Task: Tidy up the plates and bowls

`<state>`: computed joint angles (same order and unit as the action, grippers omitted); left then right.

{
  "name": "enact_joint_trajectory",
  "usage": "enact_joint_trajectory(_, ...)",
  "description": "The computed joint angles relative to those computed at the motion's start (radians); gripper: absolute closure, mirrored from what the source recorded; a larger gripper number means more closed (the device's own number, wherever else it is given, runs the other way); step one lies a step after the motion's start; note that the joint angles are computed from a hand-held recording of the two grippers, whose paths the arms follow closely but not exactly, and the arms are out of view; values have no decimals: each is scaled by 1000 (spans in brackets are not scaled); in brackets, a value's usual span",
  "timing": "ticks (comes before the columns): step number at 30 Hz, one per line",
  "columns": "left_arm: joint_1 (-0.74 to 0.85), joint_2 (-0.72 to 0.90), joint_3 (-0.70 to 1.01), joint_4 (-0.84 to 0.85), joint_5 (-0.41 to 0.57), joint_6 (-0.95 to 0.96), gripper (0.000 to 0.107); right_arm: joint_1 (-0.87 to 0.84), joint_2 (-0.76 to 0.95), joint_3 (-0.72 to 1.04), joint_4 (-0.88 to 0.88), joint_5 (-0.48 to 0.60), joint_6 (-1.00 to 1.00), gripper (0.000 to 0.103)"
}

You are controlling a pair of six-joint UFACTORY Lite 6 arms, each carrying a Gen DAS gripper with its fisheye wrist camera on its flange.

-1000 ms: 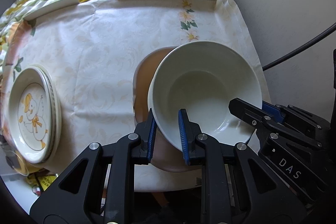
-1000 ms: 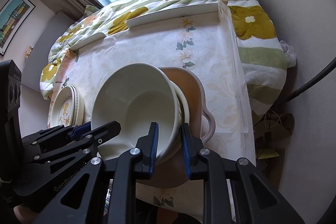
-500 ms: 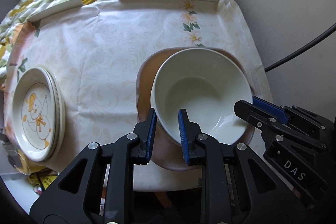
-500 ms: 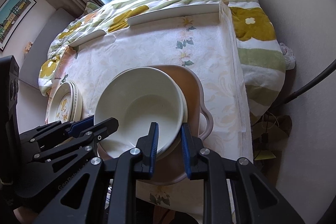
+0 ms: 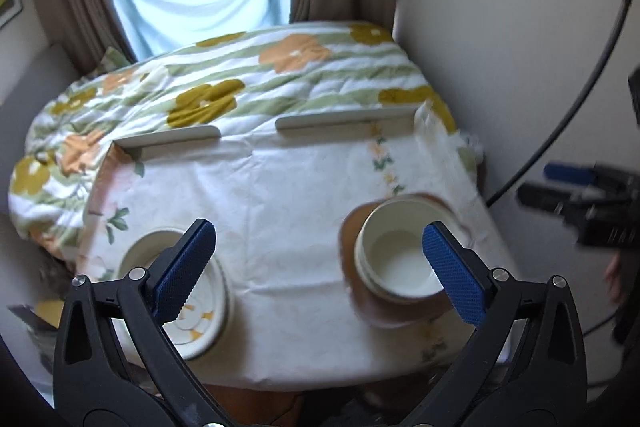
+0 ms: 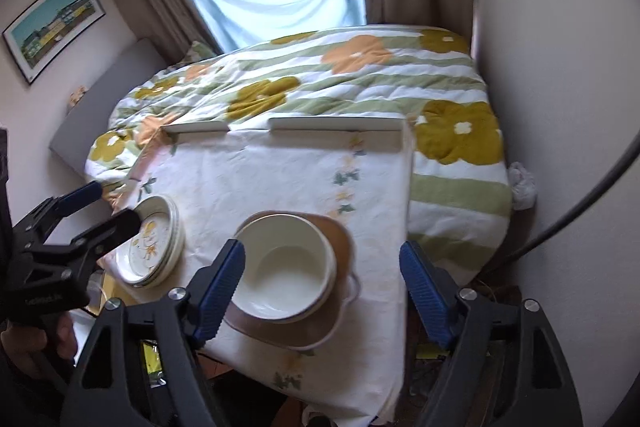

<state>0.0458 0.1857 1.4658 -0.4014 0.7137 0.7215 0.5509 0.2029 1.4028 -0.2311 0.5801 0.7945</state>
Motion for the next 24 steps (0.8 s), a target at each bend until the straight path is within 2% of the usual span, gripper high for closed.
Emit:
enact_joint_trajectory(5, 25, 122, 62, 33, 96, 96, 4, 23, 76, 57, -28, 122, -24, 27)
enact_joint_trajectory(7, 15, 140, 38, 62, 104, 106, 4, 45, 111, 75, -29, 165, -42, 27)
enact_joint_trajectory(11, -16, 239, 61, 127, 147, 90, 4, 50, 204, 122, 87, 221, -169, 27)
enact_joint_trajectory(18, -47, 393, 146, 161, 209, 82, 7, -3, 318, 168, 221, 240, -275, 27)
enact_joint_trajectory(19, -54, 414, 155, 163, 217, 82, 11, -11, 337, 179, 238, 243, -297, 29)
enact_joint_trajectory(24, -79, 503, 197, 170, 253, 62, 33, -32, 438, 245, 324, 260, -387, 55)
